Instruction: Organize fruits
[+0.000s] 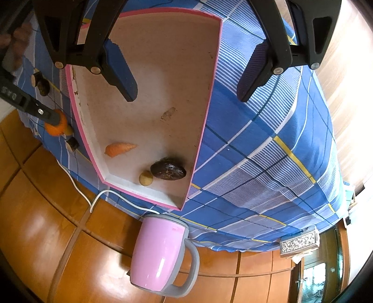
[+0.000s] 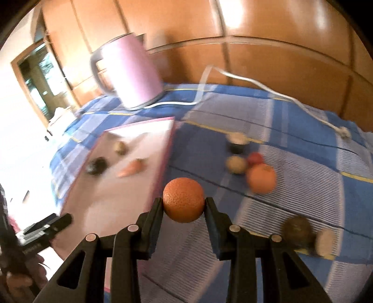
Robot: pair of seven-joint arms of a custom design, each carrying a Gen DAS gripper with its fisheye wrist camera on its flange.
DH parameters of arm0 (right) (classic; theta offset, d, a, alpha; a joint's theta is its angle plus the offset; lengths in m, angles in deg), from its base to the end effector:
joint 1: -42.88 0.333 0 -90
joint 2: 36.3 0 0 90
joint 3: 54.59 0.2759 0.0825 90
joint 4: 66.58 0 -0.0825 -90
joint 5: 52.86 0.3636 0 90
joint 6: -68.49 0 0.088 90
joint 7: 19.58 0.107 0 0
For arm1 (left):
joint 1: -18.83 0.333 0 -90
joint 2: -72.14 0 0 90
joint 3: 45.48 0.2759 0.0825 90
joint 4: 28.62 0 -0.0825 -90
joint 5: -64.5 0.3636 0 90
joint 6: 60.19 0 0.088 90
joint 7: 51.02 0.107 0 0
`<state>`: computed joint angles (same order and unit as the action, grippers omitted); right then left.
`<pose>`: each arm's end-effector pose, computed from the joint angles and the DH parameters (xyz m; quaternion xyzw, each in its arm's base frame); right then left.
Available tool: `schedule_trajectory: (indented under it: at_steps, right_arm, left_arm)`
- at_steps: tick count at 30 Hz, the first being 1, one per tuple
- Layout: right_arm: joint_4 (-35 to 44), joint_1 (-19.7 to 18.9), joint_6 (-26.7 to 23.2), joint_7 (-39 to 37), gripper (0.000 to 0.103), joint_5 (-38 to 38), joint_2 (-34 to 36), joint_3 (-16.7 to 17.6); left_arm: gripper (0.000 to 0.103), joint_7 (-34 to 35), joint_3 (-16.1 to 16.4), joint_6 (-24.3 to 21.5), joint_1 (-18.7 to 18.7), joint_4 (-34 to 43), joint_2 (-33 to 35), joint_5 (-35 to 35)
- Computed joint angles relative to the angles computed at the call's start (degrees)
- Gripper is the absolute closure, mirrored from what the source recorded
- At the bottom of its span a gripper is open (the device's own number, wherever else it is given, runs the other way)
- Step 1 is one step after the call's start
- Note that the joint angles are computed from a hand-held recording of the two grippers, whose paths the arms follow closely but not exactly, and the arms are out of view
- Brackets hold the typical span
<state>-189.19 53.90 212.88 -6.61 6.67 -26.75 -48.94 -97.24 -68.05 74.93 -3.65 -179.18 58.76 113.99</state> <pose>0.5366 0.1518 0.3195 -0.8717 0.3438 -0.0007 0.3493 0.3024 -0.2786 0.2968 -0.8986 0.2895 -0.2065 0.2569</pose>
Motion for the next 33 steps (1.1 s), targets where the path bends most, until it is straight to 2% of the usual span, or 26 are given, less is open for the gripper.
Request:
schedule_trajectory:
  at_steps: [5,10,17,23,29,33]
  right_arm:
    - [0.4,2.7,-1.0,2.6,0.066,-2.7,0.4,1.7]
    - [0.3,4.5,1.7,4.3,0.065,-3.9,1.2,2.5]
    - [-2.4,2.9,4.6,-0.6,0.064,1.4,-1.7,1.7]
    - [-4.3,0.7,8.3,-2.3,0.064,5.8,-3.0,-1.0]
    - [-4.0,-2.7,16.3,-2.4,0.064,10.6,-1.7,-2.9]
    - [-1.9,-5.0,26.5,-2.5,0.064,15.6,1.6,-3.3]
  left_arm:
    - [0.016,-0.1,0.0,0.0,0.0,-0.4,-0.3,-0.4]
    - [0.015,-0.4,0.0,0.5,0.1,-0.9,-0.6,-0.5]
    - [0.015,-0.1,0.0,0.6,0.2,0.0,0.2,0.1]
    - [0.015,0.6,0.0,0.3,0.0,0.7,0.6,0.2]
    - [0.015,1.7,0.1,-0.3,-0.2,1.7,1.2,0.3]
    - [0.015,2.3,0.0,-1.0,-0.5,2.3,1.4,0.6]
